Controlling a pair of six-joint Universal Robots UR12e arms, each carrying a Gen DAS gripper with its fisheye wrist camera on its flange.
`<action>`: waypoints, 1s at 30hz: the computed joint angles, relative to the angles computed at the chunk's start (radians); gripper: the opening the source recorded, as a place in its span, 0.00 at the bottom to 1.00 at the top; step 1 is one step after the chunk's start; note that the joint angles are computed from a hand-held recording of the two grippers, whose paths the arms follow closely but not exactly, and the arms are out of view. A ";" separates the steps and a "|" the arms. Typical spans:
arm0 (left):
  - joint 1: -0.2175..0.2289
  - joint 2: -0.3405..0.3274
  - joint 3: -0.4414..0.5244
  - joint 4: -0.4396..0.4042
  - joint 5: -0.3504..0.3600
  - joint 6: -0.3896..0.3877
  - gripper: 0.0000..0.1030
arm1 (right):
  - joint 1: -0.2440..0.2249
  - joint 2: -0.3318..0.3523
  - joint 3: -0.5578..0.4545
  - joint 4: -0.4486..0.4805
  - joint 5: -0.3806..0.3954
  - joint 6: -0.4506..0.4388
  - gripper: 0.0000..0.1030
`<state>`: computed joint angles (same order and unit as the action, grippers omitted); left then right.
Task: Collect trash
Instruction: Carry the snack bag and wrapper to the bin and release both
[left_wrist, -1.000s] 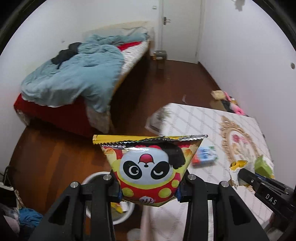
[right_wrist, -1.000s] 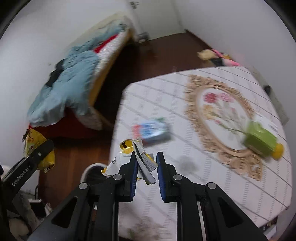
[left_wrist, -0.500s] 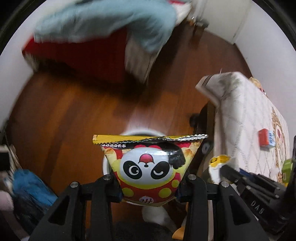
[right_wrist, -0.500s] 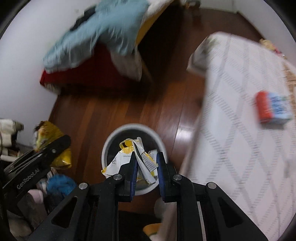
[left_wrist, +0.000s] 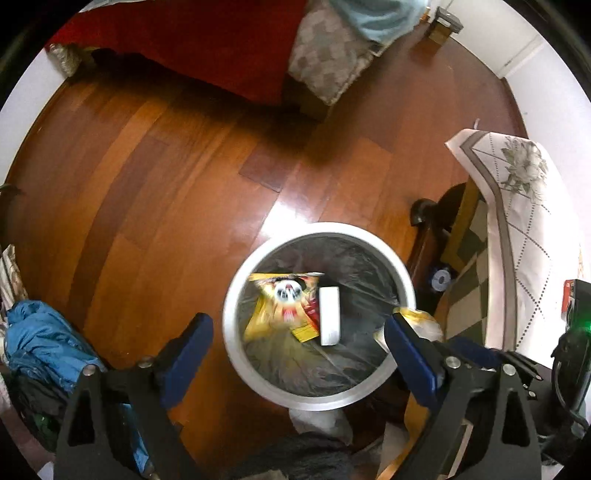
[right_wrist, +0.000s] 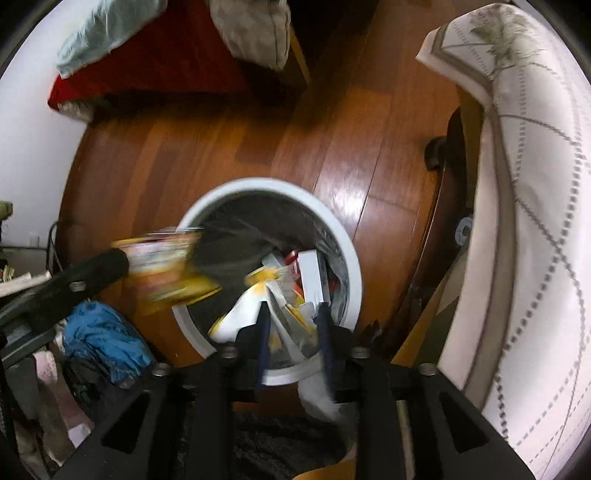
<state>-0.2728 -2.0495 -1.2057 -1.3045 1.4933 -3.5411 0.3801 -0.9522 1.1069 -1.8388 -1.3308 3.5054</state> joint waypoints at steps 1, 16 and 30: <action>0.000 0.006 -0.007 0.002 0.015 -0.001 0.92 | 0.002 0.005 -0.008 0.018 0.000 -0.009 0.65; -0.045 0.098 -0.085 0.052 0.242 -0.057 0.98 | 0.020 -0.027 -0.020 0.101 -0.093 -0.066 0.97; -0.106 0.177 -0.101 0.089 0.321 -0.058 0.98 | 0.017 -0.179 0.110 -0.039 -0.084 -0.039 0.97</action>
<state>-0.3785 -1.8723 -1.3064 -1.2158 1.8142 -3.5990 0.3968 -1.1315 1.2165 -1.8781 -1.4151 3.4668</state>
